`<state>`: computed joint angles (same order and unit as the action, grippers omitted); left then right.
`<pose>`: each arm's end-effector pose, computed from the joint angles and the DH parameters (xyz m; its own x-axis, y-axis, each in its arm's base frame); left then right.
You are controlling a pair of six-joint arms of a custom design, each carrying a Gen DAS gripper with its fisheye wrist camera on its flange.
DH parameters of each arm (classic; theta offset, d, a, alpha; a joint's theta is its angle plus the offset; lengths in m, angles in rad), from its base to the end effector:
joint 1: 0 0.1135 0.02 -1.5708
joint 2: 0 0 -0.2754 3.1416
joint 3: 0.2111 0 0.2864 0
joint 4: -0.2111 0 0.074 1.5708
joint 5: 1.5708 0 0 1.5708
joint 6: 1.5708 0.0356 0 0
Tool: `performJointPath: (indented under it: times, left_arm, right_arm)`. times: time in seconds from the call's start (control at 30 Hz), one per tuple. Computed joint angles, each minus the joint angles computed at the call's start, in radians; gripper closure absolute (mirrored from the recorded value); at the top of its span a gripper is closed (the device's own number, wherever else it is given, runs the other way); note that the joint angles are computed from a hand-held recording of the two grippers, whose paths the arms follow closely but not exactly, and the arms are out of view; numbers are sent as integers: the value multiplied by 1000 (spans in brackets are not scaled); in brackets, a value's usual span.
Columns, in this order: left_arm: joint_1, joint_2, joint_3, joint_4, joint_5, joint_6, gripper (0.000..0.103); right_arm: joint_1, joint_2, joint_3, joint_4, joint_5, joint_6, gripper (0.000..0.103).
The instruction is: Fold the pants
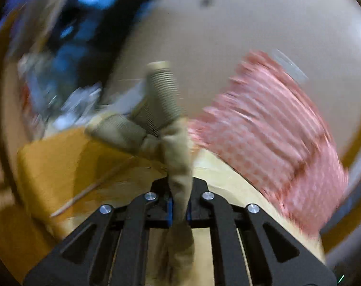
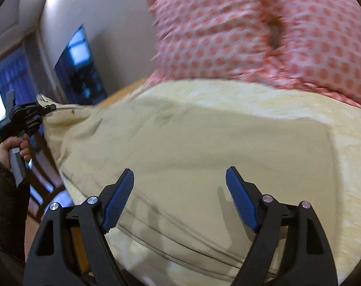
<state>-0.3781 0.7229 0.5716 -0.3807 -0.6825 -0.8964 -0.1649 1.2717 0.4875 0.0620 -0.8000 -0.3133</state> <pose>0.1820 -0.0481 0.2613 -0.1235 -0.6031 -0.7880 -0.5048 0.7219 -0.4733 0.2544 -0.0164 0.1561 -0.4919 -0.1358 -0.8600 -0.5973 0.7713 0.2199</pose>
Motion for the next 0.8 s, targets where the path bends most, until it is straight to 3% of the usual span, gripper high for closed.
performJointPath:
  times: [0.1,0.23,0.3,0.4,0.47,0.63,0.73,0.8]
  left_arm:
    - [-223,333,213,117,-70,182,96]
    - [-355,675,402,258,124,321,95]
    - [-410,867,512,267,210,362,94]
    - [-459,1037,606,271,296,404,94]
    - [-466,1101,645,258,349,372,95]
    - [-514,1101,681,237,232,391,95]
    - [-530,1182,747,169,244,380,86]
    - [-536,1186,730,197,243,410,82]
  right_arm:
    - [-160,5,11,4,-75,25,20]
    - [-321,58,45,2,-123,65,19]
    - [-384,107,79,-22,-146,77,19]
    - [-444,190,133,-57,-175,91,19]
    - [-468,232,172,-94,-193,89,19]
    - [-506,318,261,-187,-290,102,15]
    - [-480,432,385,-352,-385,83,15]
    - [-439,487,458,-455,-378,53,16]
